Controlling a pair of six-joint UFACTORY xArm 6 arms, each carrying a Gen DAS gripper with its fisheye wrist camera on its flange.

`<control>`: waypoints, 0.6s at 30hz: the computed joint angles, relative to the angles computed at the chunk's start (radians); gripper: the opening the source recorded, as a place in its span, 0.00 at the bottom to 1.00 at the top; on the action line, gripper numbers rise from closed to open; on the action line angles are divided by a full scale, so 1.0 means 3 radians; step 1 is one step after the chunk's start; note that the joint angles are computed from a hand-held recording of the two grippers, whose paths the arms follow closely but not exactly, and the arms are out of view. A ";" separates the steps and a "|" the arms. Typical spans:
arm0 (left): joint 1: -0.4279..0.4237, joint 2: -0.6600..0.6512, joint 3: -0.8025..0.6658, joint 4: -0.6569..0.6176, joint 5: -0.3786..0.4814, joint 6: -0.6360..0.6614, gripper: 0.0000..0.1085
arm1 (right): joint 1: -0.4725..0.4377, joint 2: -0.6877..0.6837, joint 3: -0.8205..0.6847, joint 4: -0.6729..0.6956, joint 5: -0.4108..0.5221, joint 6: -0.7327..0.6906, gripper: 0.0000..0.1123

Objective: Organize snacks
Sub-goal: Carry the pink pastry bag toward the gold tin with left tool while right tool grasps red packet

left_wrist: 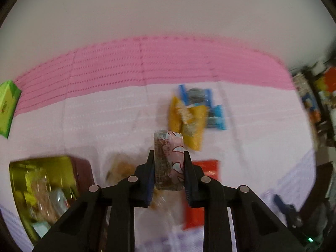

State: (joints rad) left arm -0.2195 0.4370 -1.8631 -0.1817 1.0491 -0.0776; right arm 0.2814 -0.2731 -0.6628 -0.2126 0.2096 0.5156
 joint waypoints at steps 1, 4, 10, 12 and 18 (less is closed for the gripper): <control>-0.0006 -0.0146 0.0166 -0.0064 -0.0072 0.0032 0.22 | 0.0001 0.0010 -0.0005 -0.0008 -0.0004 0.0009 0.48; -0.0008 -0.0566 0.0608 -0.0227 -0.0199 0.0092 0.22 | 0.0003 0.0021 -0.0020 -0.0081 0.0014 0.0067 0.48; 0.0064 -0.1210 0.1318 -0.0495 -0.0305 0.0122 0.22 | 0.0016 0.0072 -0.0091 -0.0366 0.0107 0.0280 0.48; 0.0104 -0.1501 0.1614 -0.0487 -0.0340 0.0095 0.22 | 0.0043 0.0115 -0.0171 -0.0586 0.0230 0.0433 0.48; 0.0378 -0.2142 0.2186 -0.0378 -0.0341 0.0119 0.22 | 0.0261 0.0223 -0.0460 -0.0336 0.0548 0.0290 0.47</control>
State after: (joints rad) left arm -0.1062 -0.2056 -1.2075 -0.2950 0.9468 -0.0420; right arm 0.3597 -0.2061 -0.8009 -0.3135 0.3739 0.6026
